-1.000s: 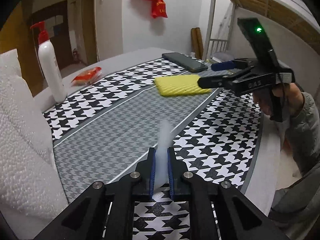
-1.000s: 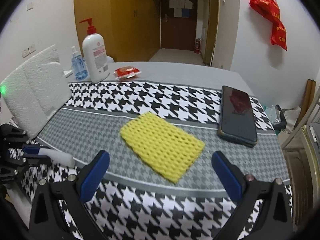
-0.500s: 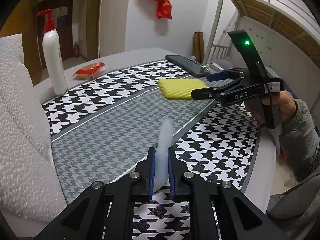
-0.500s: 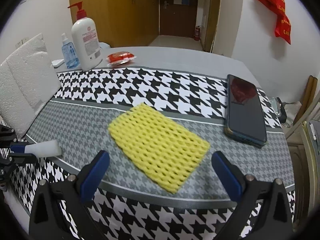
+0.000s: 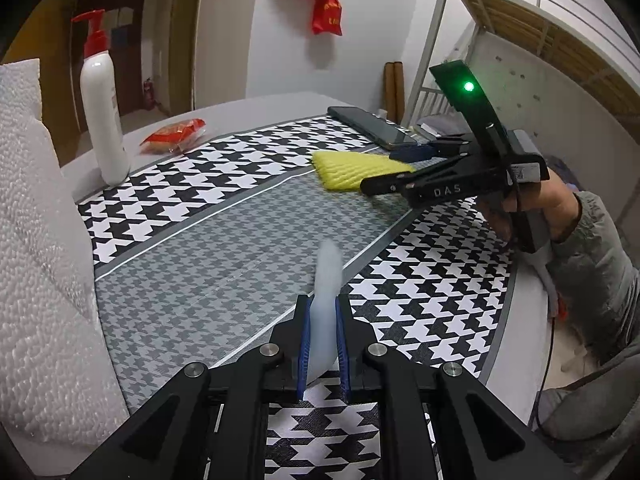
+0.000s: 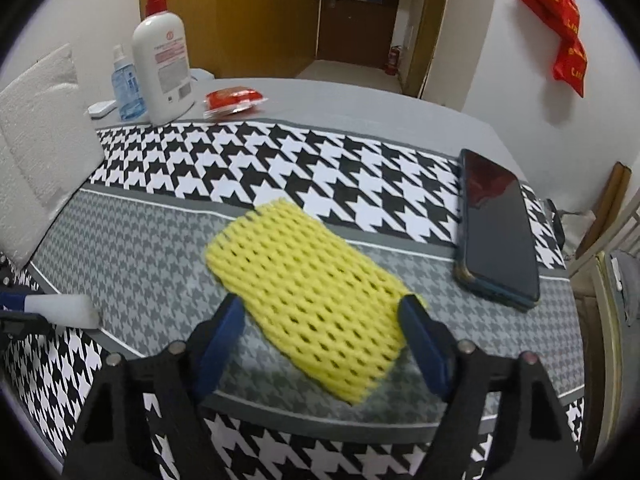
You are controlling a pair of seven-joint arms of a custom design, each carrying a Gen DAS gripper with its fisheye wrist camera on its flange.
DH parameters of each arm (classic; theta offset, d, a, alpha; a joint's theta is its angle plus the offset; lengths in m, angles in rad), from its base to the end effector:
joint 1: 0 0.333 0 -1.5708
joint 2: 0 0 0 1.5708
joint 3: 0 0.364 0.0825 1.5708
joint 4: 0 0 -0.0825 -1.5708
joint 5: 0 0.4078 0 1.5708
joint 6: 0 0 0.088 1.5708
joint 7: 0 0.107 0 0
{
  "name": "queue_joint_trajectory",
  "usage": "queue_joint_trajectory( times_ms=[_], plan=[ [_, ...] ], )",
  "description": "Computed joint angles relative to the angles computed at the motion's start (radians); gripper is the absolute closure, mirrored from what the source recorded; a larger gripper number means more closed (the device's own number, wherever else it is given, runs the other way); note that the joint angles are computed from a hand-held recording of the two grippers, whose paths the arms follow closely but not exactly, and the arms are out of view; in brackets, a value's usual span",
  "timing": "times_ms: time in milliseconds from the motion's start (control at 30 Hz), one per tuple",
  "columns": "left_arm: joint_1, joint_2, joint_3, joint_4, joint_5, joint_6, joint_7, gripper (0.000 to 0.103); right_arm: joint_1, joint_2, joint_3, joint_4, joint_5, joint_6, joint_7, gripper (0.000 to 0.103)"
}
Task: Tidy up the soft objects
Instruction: 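Close the left tool on the white foam roll while the right tool grasps the yellow mesh sleeve, then lift the foam roll and mesh sleeve and carry both to the foam box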
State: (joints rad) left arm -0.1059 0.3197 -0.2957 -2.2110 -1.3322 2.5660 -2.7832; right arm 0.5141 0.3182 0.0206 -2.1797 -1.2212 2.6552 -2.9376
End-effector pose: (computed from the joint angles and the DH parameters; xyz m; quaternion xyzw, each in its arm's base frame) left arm 0.5376 -0.2100 0.2617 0.1951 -0.9023 0.3843 0.0100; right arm 0.4962 0.3240 0.2736 -0.6116 0.7272 -0.2601 0.1713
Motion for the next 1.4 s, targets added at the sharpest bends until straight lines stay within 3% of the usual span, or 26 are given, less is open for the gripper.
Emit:
queue_joint_trajectory(
  times_ms=[133, 767, 1000, 1067, 1100, 1133, 1233, 1300, 1400],
  plan=[
    [0.001, 0.002, 0.0, 0.002, 0.008, -0.003, -0.008, 0.09, -0.001, -0.008, 0.0, -0.01, -0.004, -0.002, 0.009, 0.03],
    [0.002, 0.003, 0.0, 0.002, 0.017, -0.01, -0.005, 0.09, -0.008, -0.009, 0.0, -0.018, -0.048, 0.023, 0.065, 0.028],
    [0.008, -0.001, -0.002, -0.001, -0.001, -0.01, 0.011, 0.09, 0.002, -0.003, 0.008, -0.008, -0.045, -0.02, 0.069, 0.029],
    [0.008, -0.003, -0.001, -0.003, -0.009, -0.012, 0.02, 0.09, 0.006, -0.001, 0.014, 0.0, -0.022, -0.042, 0.047, 0.04],
    [0.008, -0.003, 0.0, -0.003, -0.01, -0.012, 0.02, 0.09, 0.009, -0.004, 0.023, 0.004, 0.003, -0.077, 0.03, 0.074],
    [0.007, -0.003, 0.001, -0.002, -0.01, -0.012, 0.019, 0.09, 0.044, -0.011, -0.003, 0.004, 0.059, -0.12, 0.009, 0.091],
    [0.006, -0.002, 0.002, -0.001, -0.018, -0.009, 0.023, 0.09, 0.005, -0.039, 0.01, -0.035, -0.025, -0.026, 0.135, 0.091],
    [0.008, -0.007, 0.001, -0.006, -0.035, -0.009, 0.044, 0.09, 0.013, -0.038, 0.022, -0.03, 0.004, -0.079, 0.119, 0.091],
    [0.004, -0.008, 0.004, -0.007, -0.042, -0.009, 0.052, 0.09, 0.015, -0.051, 0.023, -0.04, -0.042, -0.047, 0.183, 0.091]
  ],
)
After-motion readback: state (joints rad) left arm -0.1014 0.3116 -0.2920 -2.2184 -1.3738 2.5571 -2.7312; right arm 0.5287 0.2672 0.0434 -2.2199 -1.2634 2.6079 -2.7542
